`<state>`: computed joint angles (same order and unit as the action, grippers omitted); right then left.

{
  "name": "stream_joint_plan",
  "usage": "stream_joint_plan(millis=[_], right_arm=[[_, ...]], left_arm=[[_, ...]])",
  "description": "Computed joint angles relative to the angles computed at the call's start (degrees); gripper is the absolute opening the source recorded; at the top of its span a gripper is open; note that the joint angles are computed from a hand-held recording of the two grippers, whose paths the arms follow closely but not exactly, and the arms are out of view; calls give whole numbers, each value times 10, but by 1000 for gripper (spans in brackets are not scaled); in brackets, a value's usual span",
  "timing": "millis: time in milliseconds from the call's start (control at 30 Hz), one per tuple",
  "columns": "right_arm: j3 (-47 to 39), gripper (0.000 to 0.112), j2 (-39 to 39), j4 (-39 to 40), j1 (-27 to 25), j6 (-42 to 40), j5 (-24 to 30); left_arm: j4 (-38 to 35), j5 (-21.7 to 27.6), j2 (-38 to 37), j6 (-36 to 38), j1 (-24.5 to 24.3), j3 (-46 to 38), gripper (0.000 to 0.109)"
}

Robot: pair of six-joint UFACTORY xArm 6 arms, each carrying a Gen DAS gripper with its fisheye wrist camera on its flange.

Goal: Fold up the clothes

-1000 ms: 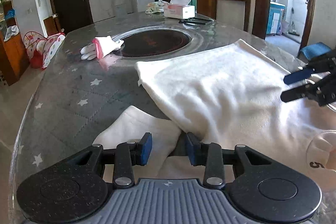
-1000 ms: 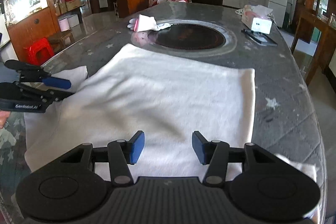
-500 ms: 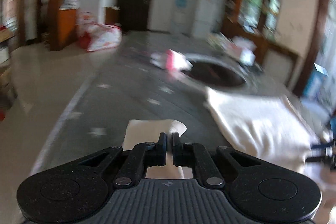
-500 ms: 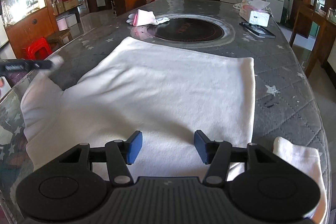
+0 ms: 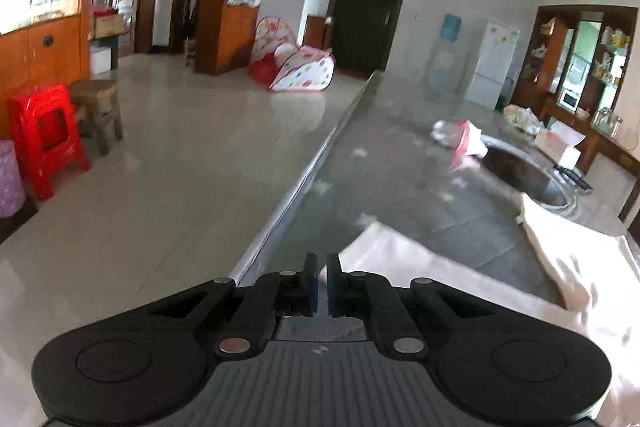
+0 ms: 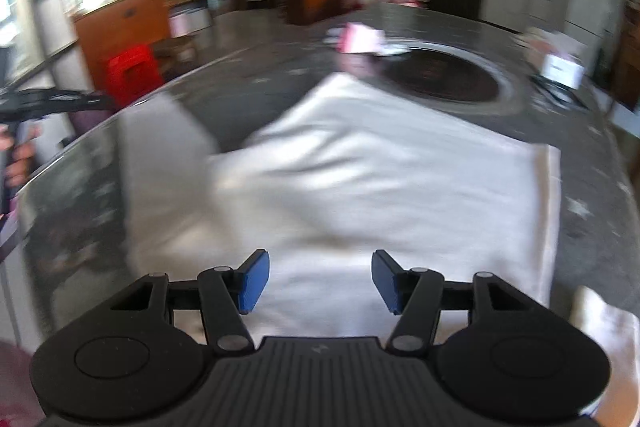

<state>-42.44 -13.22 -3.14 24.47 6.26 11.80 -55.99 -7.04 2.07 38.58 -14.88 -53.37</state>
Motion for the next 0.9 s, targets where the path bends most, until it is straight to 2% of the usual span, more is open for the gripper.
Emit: stream_joint_plan(millis=[33,100,167,200,333,500,633,733,900], right_arm=[[-3,58,3,5,9,-12,3],[-8,57,10,13,25,-35,11],[-9,57,14,7,38,-42,17],[-7,56,15,-2,43,-38,17],[0,56,7,-5,52,-30,17],[2,56,8,-1,55,-29,14],[4,56,8,4,55,-28,10],[6,56,8,9,55,-30,5],[9,57,7,29,55,-48,-1]], left_arm=[[-9,4,-4,8,-1,3,4],[-68,12,-10,66,-10,-3,4],[-154,37,-15,155,-19,-21,4],[-165,48,-18,173,-23,-25,5],[-137,99,-22,170,-45,-36,5],[-176,210,-5,212,-77,-82,5],[-201,240,30,254,-113,-130,5],[-198,256,53,254,-124,-154,5],[-142,264,92,190,-122,-182,5]])
